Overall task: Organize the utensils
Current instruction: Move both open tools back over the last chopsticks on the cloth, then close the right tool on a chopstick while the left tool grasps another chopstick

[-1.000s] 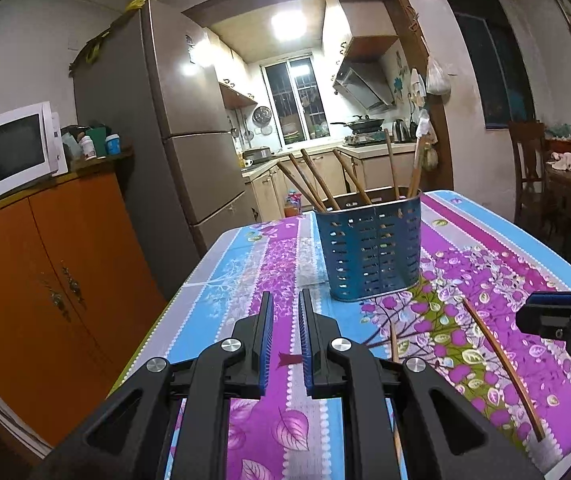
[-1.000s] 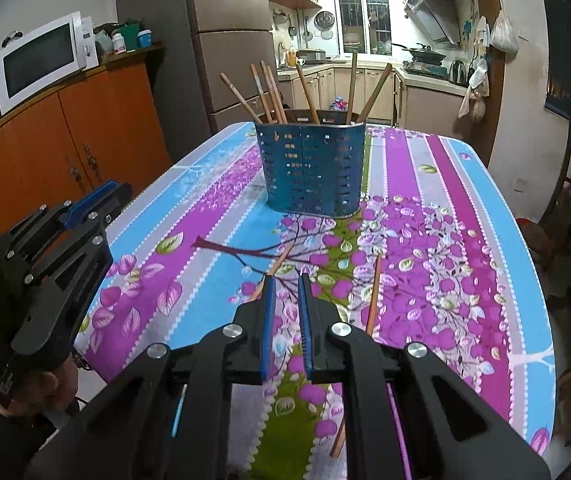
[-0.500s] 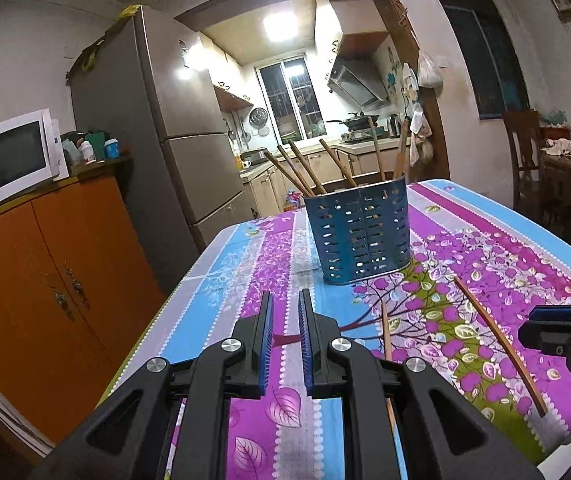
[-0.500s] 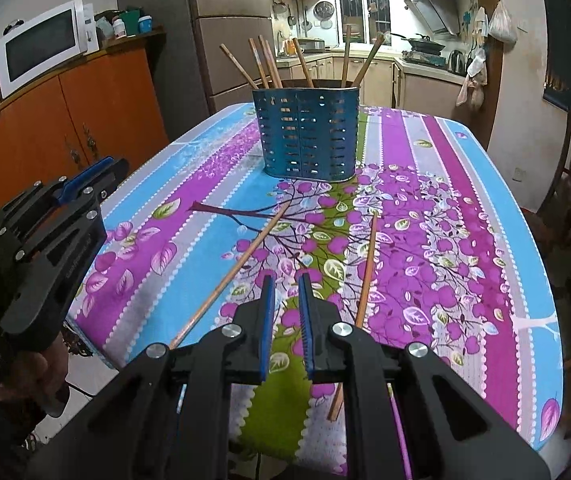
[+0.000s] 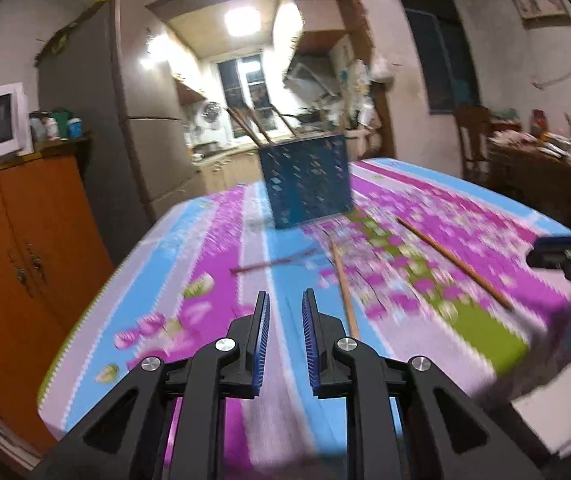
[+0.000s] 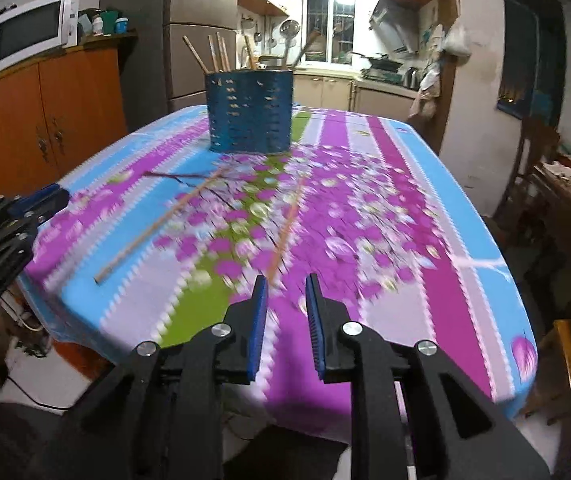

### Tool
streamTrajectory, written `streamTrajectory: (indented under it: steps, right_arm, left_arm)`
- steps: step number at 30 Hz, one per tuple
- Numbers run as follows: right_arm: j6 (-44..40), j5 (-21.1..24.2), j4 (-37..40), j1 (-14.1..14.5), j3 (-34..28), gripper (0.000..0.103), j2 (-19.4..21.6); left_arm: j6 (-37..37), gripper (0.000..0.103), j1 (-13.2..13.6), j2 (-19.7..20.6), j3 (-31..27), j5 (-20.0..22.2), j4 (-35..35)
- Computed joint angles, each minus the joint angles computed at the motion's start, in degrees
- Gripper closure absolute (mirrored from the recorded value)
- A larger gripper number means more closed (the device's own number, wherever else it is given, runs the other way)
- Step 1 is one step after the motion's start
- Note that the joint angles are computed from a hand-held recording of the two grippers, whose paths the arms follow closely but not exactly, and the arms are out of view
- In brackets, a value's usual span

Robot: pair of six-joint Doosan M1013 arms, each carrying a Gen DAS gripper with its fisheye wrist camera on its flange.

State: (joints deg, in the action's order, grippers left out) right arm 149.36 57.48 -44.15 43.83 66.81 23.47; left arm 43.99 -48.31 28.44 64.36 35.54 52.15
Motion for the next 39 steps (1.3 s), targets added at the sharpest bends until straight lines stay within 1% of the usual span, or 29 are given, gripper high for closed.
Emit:
streamTrajectory:
  steps: [2,5,8,11,13,14,16,17,19,22,24,27,29,30,31,33,34,35,37,39]
  right_arm:
    - [2.0,-0.38,-2.0,0.58,1.91,0.085,-0.5]
    - [3.85,-2.91,-3.71,1.25,4.17,0.085,-1.0]
    - [4.32,-3.81,-6.13,1.88,4.5,0.085,-0.26]
    - [5.82,-2.55,-7.83,2.0,4.05,0.085,0.78]
    - [7.95,-3.19,-8.09,1.67,4.31,0.085,0.97]
    - [9.68,-3.29,-9.03,1.62,4.51,0.085,1.02]
    - [10.61,-3.4,-9.59,1.58,4.37,0.085,1.22]
    - [11.18,-4.08,-9.61,1.57,4.6,0.085,1.06]
    - [12.56,-5.58,-9.8,1.62,5.41,0.085,0.56]
    - [12.23,-6.82,-9.31,1.51,5.68,0.085,0.47]
    - [12.46,-6.89,-9.43,1.51,5.53,0.085,0.62]
    - [12.15,-6.72,-9.15,1.45,5.15,0.084,0.8]
    - [12.54,-6.85,-8.69,1.37,5.07,0.08,0.78]
    - [12.98,-7.12,-8.66,1.33,5.2,0.08,0.71]
    - [13.28,-7.17,-8.81,1.31,5.25,0.08,0.74]
    - [13.82,-6.99,-9.29,1.39,5.11,0.08,0.91]
    - [14.12,-6.87,-9.66,1.42,5.03,0.08,1.01]
    - [14.52,-6.31,-10.35,1.52,4.84,0.08,1.23]
    - [15.02,-5.57,-11.13,1.63,4.54,0.08,1.55]
    - [15.71,-5.16,-11.89,1.7,4.37,0.08,1.78]
  left_arm:
    - [2.53,0.085,0.09,-1.09,2.64,-3.61,-2.12]
    - [6.34,0.085,0.13,-0.92,3.35,-5.04,-5.74]
    - [7.17,0.085,-0.04,0.11,2.74,-3.6,-6.77]
    - [8.34,0.085,0.27,0.86,2.27,-3.57,-8.5]
    - [7.31,0.085,0.34,1.34,2.06,-3.35,-7.59]
    - [8.79,0.085,0.55,1.53,1.82,-3.59,-9.51]
    - [7.13,0.085,0.53,1.37,2.4,-4.43,-8.19]
    - [7.25,0.085,0.56,1.19,2.75,-5.2,-8.31]
    - [4.83,0.085,0.49,0.71,3.79,-7.08,-5.77]
    - [4.82,0.085,0.52,0.77,3.93,-7.56,-6.01]
    - [4.35,0.085,0.44,0.64,4.26,-8.52,-5.32]
    - [3.33,0.085,0.23,0.04,5.23,-11.49,-3.41]
    - [1.63,0.085,0.09,-0.33,5.64,-12.93,-2.02]
    - [1.3,0.085,-0.12,-0.23,5.41,-12.63,-1.49]
    - [2.47,0.085,-0.36,0.08,4.87,-11.62,-2.2]
    - [3.91,0.085,-0.75,1.18,3.51,-8.8,-2.85]
    - [5.96,0.085,-0.8,1.78,2.66,-7.19,-5.1]
    - [5.88,0.084,-0.83,2.12,2.3,-6.33,-5.6]
    - [1.77,0.083,-1.28,2.38,2.32,-5.52,-1.56]
    - [-0.73,0.083,-1.65,2.61,2.32,-4.63,1.28]
